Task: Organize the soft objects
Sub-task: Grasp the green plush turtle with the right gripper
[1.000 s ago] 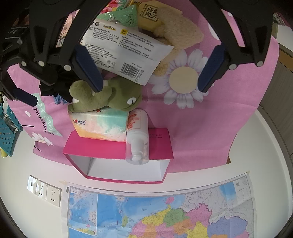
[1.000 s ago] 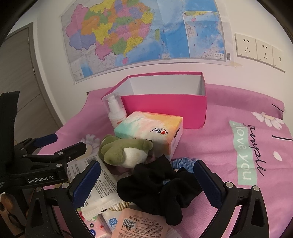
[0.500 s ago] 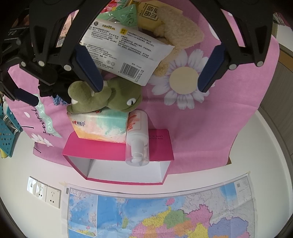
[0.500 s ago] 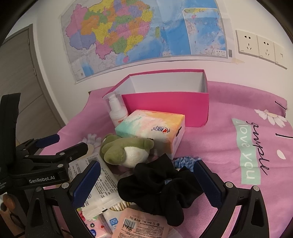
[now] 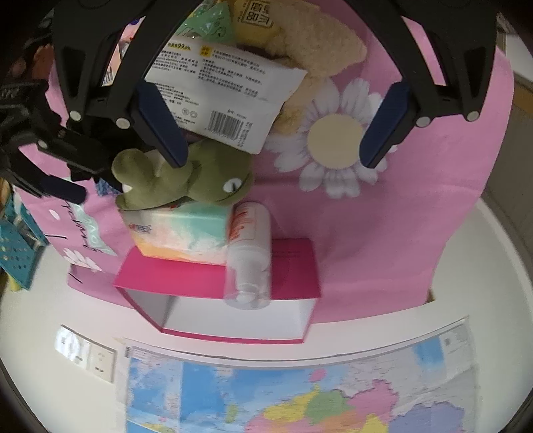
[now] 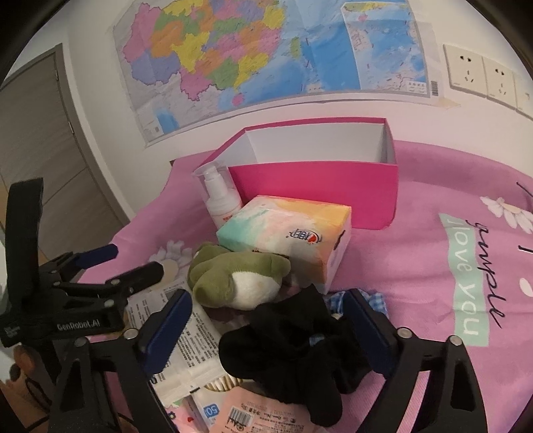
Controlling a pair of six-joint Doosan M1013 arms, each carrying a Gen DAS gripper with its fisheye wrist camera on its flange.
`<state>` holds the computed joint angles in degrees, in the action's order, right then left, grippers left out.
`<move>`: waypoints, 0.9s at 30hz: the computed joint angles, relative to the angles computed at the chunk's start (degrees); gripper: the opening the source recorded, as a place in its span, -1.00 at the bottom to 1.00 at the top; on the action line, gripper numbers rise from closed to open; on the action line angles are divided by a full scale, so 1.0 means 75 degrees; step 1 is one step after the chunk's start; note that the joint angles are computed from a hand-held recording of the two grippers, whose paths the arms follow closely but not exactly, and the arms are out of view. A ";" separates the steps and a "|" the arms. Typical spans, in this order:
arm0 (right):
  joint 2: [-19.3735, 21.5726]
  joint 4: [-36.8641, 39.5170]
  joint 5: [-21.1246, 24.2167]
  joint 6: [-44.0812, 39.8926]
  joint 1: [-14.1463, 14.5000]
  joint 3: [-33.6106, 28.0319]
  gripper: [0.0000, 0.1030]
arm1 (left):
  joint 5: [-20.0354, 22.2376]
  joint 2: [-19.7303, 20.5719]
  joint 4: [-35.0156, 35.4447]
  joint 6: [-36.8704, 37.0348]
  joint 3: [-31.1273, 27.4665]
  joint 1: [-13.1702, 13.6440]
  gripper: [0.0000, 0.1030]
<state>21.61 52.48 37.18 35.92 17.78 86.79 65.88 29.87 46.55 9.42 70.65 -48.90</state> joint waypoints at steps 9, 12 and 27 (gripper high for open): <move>0.0350 0.0100 0.0796 0.0209 -0.0008 -0.0499 0.56 | -0.1217 -0.0152 -0.0790 0.1116 0.0162 0.0465 0.74; 0.0475 -0.0008 0.1022 0.0444 -0.0002 -0.0658 0.53 | -0.1768 -0.0181 -0.1473 0.1662 0.0210 0.0662 0.63; 0.0728 0.0231 0.1890 0.0395 -0.0182 -0.0844 0.14 | -0.2847 -0.0165 -0.4189 0.4965 0.0163 0.1153 0.61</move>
<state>27.07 54.21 51.36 38.88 16.41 80.46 44.53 28.64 15.14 46.66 71.87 -40.26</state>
